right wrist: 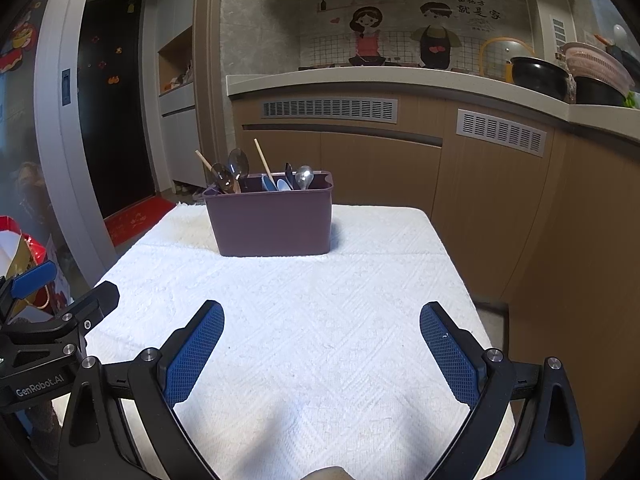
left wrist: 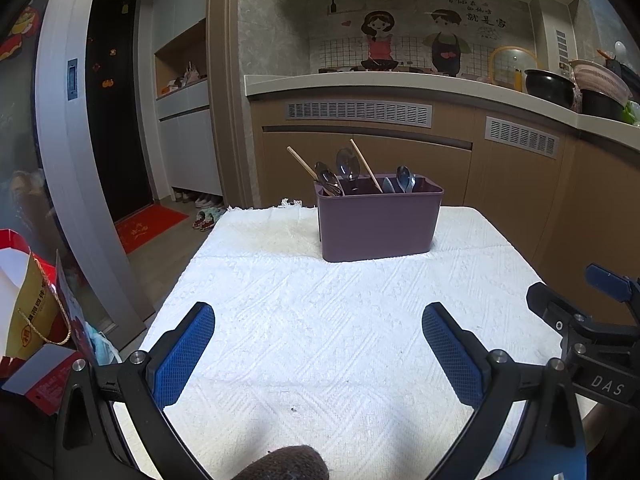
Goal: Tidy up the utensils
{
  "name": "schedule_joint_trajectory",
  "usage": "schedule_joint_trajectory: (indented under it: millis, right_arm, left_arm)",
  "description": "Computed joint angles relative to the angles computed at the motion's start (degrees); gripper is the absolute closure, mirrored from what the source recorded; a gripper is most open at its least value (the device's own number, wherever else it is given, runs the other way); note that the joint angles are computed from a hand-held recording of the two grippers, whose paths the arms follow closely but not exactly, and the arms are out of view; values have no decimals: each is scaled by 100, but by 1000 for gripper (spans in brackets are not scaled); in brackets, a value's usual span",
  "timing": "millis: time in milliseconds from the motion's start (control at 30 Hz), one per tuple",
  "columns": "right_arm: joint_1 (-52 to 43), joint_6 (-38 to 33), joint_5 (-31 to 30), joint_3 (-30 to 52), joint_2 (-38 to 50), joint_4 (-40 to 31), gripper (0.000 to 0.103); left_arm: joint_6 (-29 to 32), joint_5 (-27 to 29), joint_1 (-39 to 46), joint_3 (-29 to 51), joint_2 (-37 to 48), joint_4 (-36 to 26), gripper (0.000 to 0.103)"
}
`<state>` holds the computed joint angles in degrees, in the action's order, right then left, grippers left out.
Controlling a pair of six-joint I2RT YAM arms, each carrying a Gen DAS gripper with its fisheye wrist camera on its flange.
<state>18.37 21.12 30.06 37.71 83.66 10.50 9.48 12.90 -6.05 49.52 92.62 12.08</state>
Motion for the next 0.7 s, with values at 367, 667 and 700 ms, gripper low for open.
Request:
schedule_joint_trajectory:
  millis: [367, 667, 700]
  right_arm:
    - [29, 0, 28, 28, 17, -8, 5]
    - [23, 13, -1, 51, 32, -31, 5]
    - [10, 18, -27, 88, 57, -51, 4]
  left_arm:
    - [-23, -21, 18, 24, 18, -3, 0]
    - [-15, -59, 11, -8, 25, 41, 0]
    - [-8, -72, 7, 10, 52, 23, 0]
